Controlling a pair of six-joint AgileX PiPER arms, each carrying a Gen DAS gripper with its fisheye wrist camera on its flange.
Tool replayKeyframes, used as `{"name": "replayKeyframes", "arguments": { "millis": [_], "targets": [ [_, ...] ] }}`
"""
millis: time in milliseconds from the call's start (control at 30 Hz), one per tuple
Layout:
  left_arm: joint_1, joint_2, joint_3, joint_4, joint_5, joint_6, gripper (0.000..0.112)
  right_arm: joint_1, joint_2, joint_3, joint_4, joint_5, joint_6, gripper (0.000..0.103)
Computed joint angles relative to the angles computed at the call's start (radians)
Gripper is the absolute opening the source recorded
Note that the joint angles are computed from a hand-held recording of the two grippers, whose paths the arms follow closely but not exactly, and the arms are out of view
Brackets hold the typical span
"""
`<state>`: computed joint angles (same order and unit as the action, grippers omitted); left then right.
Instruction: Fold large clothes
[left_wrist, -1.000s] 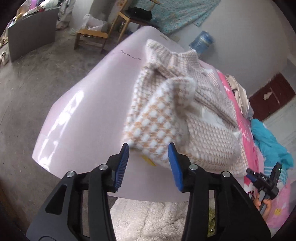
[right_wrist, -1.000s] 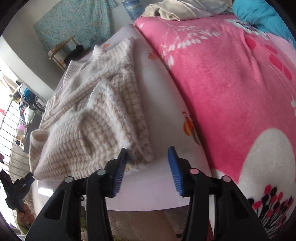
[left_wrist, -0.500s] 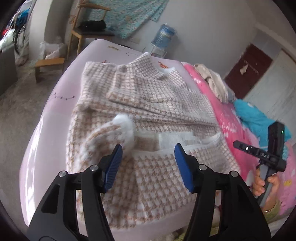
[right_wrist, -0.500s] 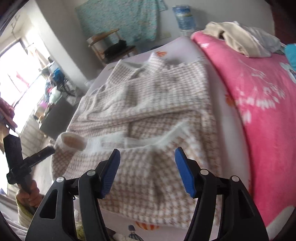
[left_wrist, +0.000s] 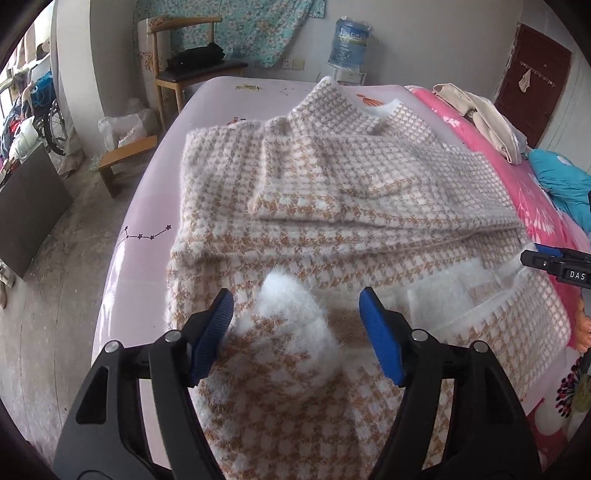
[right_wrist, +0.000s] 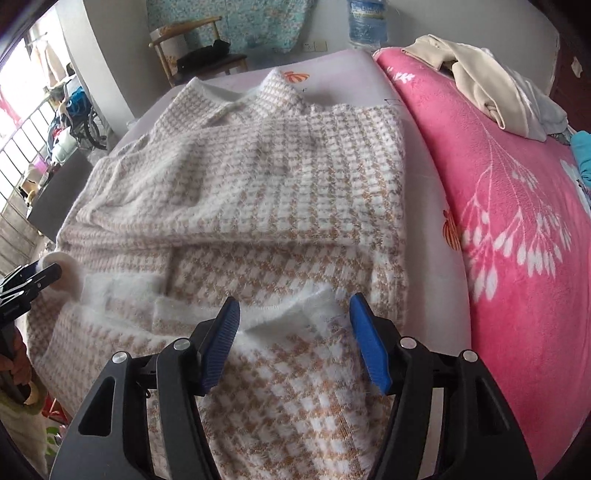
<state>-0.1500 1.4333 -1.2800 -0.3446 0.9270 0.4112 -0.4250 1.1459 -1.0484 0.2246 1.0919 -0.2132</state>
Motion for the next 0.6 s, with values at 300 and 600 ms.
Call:
{"name": "replayKeyframes", "arguments": {
  "millis": [300,600],
  "targets": [
    [-0.030,0.010,0.015,0.131,-0.038,-0.080,0.022,-0.009,0.063,-0.017,-0.018,0.019,-0.026,0.035],
    [0.009,-0.037,-0.046,0.093,-0.094,-0.072,0.010,0.152,-0.065,-0.069,-0.241,-0.050,0.102,0.010]
  ]
}}
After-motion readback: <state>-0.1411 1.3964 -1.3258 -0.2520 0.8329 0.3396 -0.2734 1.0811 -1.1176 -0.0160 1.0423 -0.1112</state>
